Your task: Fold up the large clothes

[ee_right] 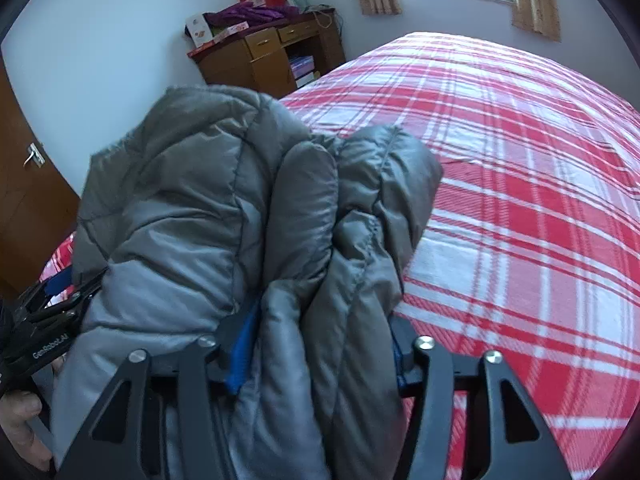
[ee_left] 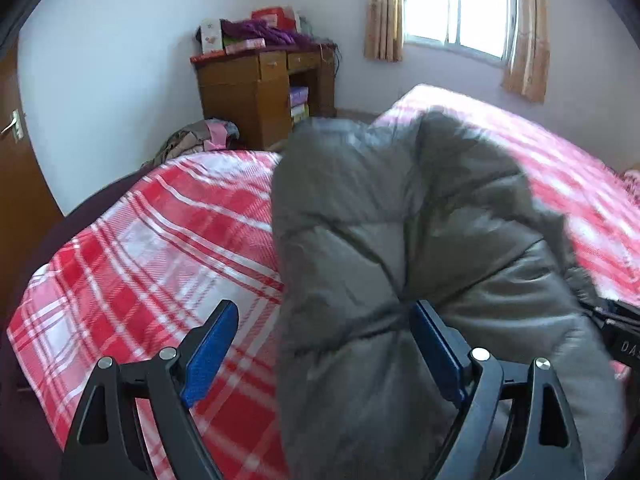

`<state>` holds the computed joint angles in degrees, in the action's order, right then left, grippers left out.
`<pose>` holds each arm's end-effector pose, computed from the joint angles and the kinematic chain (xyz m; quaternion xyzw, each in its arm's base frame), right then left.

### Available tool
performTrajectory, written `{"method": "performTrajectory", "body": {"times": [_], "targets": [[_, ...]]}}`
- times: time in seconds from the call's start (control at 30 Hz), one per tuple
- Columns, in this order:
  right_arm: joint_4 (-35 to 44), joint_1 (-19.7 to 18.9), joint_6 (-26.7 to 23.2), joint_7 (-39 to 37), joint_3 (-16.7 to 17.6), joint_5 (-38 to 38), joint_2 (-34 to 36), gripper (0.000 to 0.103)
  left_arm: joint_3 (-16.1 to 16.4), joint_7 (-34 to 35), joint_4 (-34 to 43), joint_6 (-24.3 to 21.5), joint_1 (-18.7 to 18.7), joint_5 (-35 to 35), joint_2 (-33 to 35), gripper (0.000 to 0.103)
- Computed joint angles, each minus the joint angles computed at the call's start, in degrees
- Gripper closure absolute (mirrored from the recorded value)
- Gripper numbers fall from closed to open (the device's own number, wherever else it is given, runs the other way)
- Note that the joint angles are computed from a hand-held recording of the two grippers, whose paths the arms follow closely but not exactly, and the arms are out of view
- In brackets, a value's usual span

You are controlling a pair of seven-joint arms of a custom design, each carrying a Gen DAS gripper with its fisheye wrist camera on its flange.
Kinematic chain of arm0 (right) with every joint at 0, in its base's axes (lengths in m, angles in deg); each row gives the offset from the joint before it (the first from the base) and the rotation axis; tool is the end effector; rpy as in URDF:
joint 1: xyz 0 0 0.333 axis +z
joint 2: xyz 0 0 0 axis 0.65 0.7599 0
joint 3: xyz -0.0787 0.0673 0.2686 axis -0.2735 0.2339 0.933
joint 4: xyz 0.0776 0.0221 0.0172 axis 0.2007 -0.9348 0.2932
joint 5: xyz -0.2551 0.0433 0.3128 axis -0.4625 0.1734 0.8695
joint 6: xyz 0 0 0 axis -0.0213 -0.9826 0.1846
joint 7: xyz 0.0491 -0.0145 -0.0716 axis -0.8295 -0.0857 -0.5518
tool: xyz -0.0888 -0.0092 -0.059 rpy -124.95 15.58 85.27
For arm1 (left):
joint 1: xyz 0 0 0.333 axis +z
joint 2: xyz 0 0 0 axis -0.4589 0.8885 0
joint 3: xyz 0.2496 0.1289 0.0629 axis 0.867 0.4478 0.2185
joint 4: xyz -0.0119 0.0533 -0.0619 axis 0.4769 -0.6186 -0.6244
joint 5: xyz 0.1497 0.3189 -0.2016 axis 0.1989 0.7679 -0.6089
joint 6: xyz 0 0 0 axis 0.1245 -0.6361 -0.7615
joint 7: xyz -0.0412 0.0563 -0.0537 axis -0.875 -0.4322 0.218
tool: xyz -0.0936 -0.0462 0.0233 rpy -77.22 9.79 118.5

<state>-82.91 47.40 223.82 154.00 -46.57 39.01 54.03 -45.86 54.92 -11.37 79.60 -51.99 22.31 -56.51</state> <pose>0.7464 0.1689 0.4834 -0.7524 0.5443 -0.0817 0.3619 0.6310 -0.3396 0.5465 -0.7208 0.5615 -0.2567 0.3152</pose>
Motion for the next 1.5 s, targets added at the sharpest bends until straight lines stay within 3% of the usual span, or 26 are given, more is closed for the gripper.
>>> {"method": "performTrajectory", "body": {"times": [0.13,0.3,0.43,0.8,1.5], "targets": [[-11.7,-1.4,5.8,-3.5,0.9,3.7,-9.9,0.019,-1.0,-4.6,-5.7,-0.5,-1.3,4.8,-7.6,0.015],[-25.8,-0.7,13.3,-10.7,0.3,9.9,-23.6,0.016,-4.5,-9.3,-11.4,-0.4,-0.2,10.5,-15.4,0.015],[-31.4,1.8,16.6,-15.6,-1.3,15.5,-30.3,0.012,-6.9,-11.0,-13.5,0.3,1.9,12.2,-18.6,0.015],[-35.6,7.7,20.8,-20.8,-4.9,19.7,-35.2,0.012,-9.6,-12.2,-14.0,0.7,4.1,14.2,-20.5,0.015],[-37.1,9.3,20.9,-23.2,-6.2,22.0,-36.5,0.012,-9.8,-11.9,-13.4,0.3,3.9,14.0,-19.9,0.015]]}}
